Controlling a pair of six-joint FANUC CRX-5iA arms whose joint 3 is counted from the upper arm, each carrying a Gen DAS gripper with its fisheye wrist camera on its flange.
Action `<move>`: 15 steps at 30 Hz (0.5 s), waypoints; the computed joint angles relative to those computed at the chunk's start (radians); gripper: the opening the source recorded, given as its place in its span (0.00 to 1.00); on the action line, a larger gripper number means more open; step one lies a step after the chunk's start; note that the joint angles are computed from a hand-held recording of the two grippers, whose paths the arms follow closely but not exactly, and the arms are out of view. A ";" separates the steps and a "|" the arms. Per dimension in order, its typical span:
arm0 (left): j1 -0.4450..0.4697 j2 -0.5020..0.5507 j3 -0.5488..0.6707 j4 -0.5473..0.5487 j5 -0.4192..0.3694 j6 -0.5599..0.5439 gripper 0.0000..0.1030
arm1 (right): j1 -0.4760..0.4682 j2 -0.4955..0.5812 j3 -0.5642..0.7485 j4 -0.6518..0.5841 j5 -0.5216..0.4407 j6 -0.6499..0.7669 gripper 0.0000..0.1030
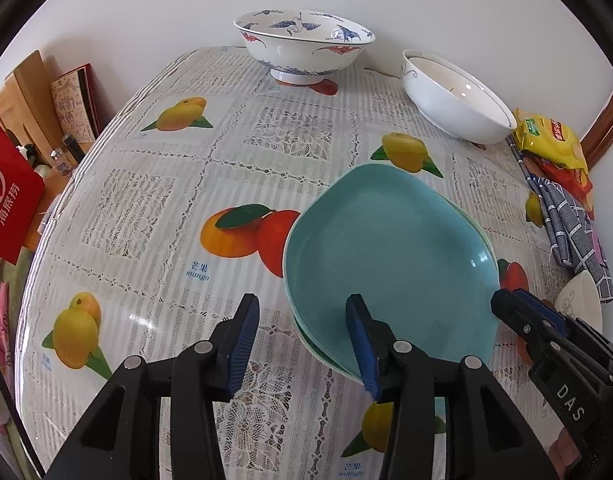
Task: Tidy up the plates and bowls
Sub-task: 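Lower the teal plate onto the green plate and open the right gripper, then move the right gripper toward the small brown clay bowls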
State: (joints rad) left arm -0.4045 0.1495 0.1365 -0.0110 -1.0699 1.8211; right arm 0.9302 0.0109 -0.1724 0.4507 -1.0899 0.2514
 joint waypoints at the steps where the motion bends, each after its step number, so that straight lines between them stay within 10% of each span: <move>1: -0.001 -0.005 -0.006 0.001 0.005 -0.006 0.44 | 0.000 0.000 -0.003 0.002 0.006 -0.003 0.19; 15: -0.022 -0.046 0.002 -0.032 -0.004 -0.005 0.44 | 0.038 -0.022 -0.002 0.095 -0.067 -0.059 0.16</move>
